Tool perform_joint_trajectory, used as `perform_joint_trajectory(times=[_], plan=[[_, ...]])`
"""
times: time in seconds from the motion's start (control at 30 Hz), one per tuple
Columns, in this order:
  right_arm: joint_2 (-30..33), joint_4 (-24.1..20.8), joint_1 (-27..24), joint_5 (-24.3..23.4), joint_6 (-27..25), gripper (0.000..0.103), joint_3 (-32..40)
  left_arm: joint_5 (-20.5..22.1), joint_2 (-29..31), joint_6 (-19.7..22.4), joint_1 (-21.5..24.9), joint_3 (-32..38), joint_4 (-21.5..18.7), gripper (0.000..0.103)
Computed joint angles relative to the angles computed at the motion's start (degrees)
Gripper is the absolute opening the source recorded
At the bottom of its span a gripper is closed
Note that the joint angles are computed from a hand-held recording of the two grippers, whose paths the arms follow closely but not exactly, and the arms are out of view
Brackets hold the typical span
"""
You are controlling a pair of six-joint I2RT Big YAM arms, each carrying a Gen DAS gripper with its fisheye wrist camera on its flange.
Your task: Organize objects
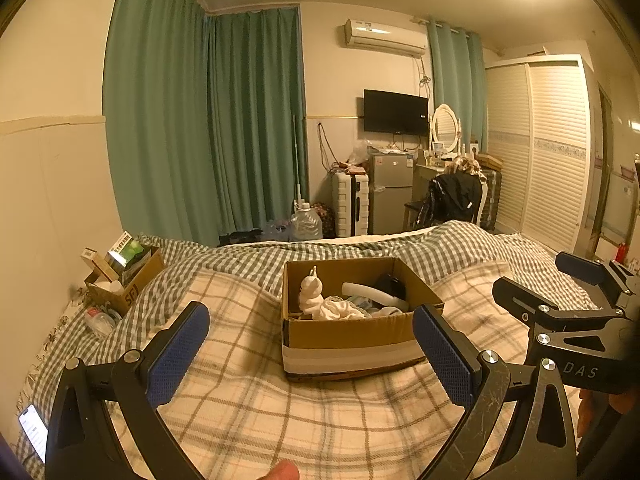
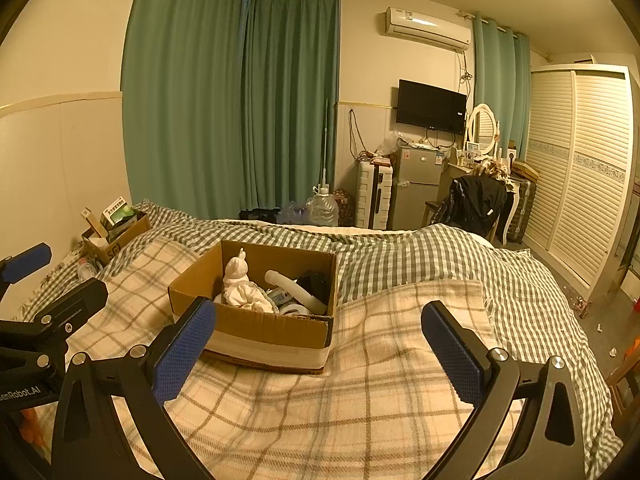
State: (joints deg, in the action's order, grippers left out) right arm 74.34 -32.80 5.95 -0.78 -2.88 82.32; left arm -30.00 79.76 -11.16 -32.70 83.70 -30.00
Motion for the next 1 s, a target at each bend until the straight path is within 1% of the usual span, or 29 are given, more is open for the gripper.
perform_joint_trajectory(times=[1.0], plan=[[0.34,-0.78,0.36,0.31,0.00,0.103,0.19,-0.45,0.39,0.06,0.08,0.22,-0.72,0.103]])
